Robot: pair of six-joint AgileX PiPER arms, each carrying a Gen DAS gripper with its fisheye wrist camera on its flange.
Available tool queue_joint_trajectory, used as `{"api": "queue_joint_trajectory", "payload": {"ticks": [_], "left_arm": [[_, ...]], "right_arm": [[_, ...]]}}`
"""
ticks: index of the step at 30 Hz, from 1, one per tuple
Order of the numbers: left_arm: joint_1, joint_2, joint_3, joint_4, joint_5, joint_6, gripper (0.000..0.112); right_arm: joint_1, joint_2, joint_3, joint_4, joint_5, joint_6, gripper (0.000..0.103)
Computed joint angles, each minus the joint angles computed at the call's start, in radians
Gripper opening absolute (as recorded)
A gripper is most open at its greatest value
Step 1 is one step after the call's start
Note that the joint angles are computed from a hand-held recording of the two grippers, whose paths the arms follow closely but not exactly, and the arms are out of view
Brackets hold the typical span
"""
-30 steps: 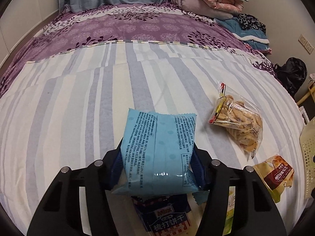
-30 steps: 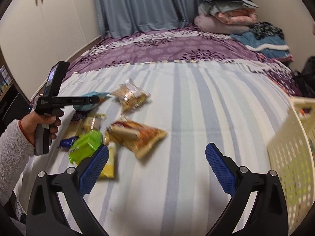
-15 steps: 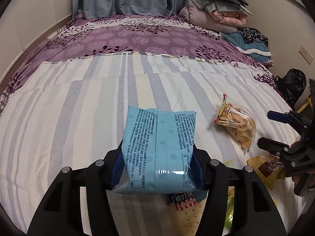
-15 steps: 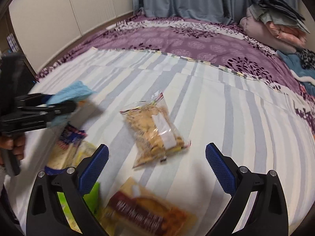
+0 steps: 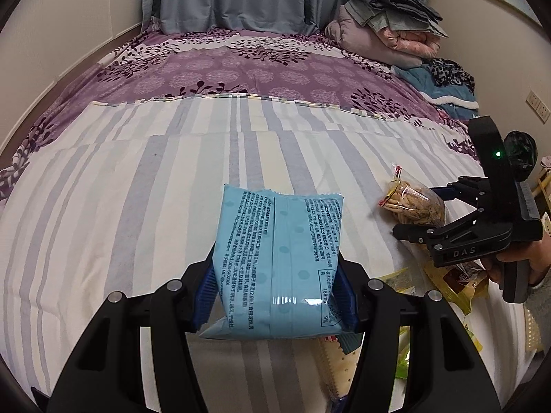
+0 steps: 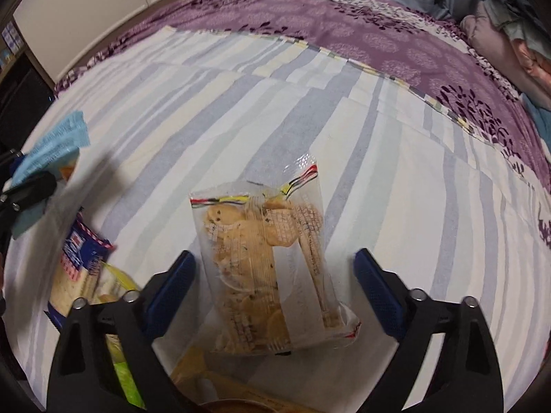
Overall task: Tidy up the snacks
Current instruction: 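Grasp the light-blue pack with the left tool while the right tool grasps a clear cookie bag, then carry the clear cookie bag into the cream basket and release with the right tool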
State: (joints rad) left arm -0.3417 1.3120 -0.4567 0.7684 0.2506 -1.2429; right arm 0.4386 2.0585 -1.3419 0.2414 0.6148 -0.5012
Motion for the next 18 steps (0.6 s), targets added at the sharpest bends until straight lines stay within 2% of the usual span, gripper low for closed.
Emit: {"api": "queue_joint_trajectory", "payload": {"ticks": [4,8,11,18], "left_arm": [[0.004,-0.004,0.007,0.001,-0.006,-0.003,0.059],[-0.004,-0.008,0.010,0.002,0.000,-0.015,0.059],[-0.005,-0.014,0.011,-0.003,-0.001,-0.010,0.059],[-0.048,-0.061,0.015,-0.011,0.042,-0.022,0.059]], "right_arm": [[-0.009,-0.010,0.016,0.038,-0.008,-0.036,0.075],[-0.008,-0.038,0.051,0.065,-0.029,-0.066,0.056],[-0.019,-0.058,0.080,0.094,-0.045,-0.083,0.052],[-0.090,-0.155,0.188,0.239,-0.088,-0.170,0.051]]}}
